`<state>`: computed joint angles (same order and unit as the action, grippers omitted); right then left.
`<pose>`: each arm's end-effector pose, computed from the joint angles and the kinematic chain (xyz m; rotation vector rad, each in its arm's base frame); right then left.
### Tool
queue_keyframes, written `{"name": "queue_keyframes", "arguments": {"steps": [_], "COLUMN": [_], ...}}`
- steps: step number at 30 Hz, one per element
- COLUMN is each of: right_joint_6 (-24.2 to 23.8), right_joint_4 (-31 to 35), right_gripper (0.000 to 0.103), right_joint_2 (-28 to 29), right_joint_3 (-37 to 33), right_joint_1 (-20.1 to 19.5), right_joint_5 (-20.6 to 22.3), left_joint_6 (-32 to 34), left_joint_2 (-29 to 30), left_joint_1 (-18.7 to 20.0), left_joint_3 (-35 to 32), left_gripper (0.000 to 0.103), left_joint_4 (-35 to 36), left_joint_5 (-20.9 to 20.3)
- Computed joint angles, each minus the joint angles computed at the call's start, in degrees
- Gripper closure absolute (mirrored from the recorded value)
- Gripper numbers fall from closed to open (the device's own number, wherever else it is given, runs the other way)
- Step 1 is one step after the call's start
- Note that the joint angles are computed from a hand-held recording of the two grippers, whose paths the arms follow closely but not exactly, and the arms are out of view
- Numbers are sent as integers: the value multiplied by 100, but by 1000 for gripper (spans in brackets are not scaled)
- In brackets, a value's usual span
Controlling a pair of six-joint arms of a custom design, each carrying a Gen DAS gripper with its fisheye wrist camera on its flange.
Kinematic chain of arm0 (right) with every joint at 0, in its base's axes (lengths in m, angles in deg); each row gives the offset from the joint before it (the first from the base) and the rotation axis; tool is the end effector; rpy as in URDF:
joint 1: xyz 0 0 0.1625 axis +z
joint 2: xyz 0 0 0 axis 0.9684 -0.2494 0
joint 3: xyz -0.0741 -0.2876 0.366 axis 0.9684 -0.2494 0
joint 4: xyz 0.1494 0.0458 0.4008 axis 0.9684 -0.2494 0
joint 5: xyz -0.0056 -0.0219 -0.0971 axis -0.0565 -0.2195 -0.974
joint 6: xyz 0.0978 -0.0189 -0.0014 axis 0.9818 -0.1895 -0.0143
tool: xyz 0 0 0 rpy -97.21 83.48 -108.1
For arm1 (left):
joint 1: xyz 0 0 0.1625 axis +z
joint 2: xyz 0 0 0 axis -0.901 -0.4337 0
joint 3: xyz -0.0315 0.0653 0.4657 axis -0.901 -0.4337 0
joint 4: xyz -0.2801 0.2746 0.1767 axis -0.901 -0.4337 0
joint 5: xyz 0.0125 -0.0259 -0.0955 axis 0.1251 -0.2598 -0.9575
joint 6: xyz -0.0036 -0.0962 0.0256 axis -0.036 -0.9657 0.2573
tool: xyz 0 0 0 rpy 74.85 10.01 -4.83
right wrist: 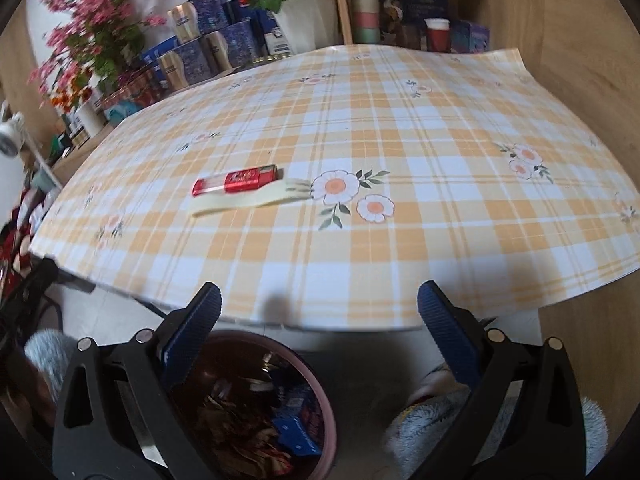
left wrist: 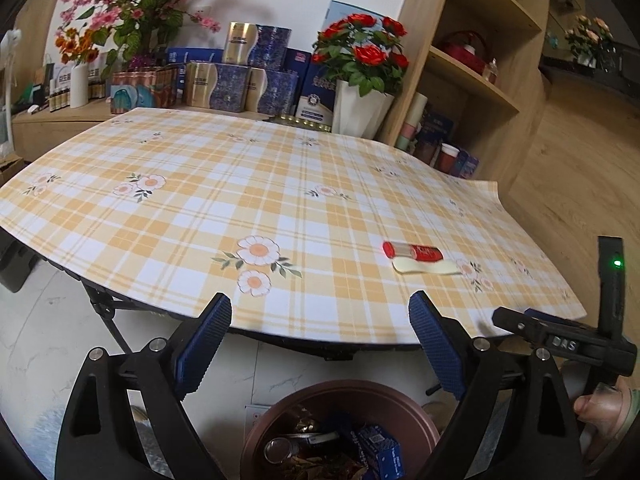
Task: Collect trash
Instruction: 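Move both tools over the table toward the red lighter and white fork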
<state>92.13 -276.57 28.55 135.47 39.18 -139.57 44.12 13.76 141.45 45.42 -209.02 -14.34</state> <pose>0.3585 -0.6501 -0.0112 -0.0448 -2.2555 1.0073 0.0040 -0.6791 0.3684 0.7789 2.5542 -1.0126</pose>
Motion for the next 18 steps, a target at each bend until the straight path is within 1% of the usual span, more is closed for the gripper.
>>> {"name": "queue_keyframes", "arguments": {"steps": [2, 5, 7, 11, 14, 16, 18], "right_joint_6": [202, 322, 354, 219, 182, 266, 438], "right_joint_4": [232, 506, 613, 533, 453, 490, 529], "right_gripper": [6, 6, 6, 7, 10, 11, 11], "right_joint_2": [62, 218, 308, 414, 337, 274, 186], "right_joint_3": [-220, -621, -845, -1162, -1127, -1057, -929], "right_joint_1": [-42, -91, -116, -200, -258, -277, -306], "right_joint_5": [-5, -16, -67, 6, 157, 154, 165], "left_joint_6": [-43, -179, -248, -321, -37, 292, 573], "left_joint_2": [29, 82, 123, 199, 308, 410, 561], "left_joint_1": [12, 44, 63, 92, 64, 39, 0], "left_joint_3": [-48, -144, -215, -404, -629, -806, -1048], "left_gripper": [15, 15, 15, 15, 15, 16, 20], "left_joint_4": [-80, -97, -71, 193, 534, 731, 1002], "left_joint_5": [-16, -50, -69, -141, -221, -385, -536]}}
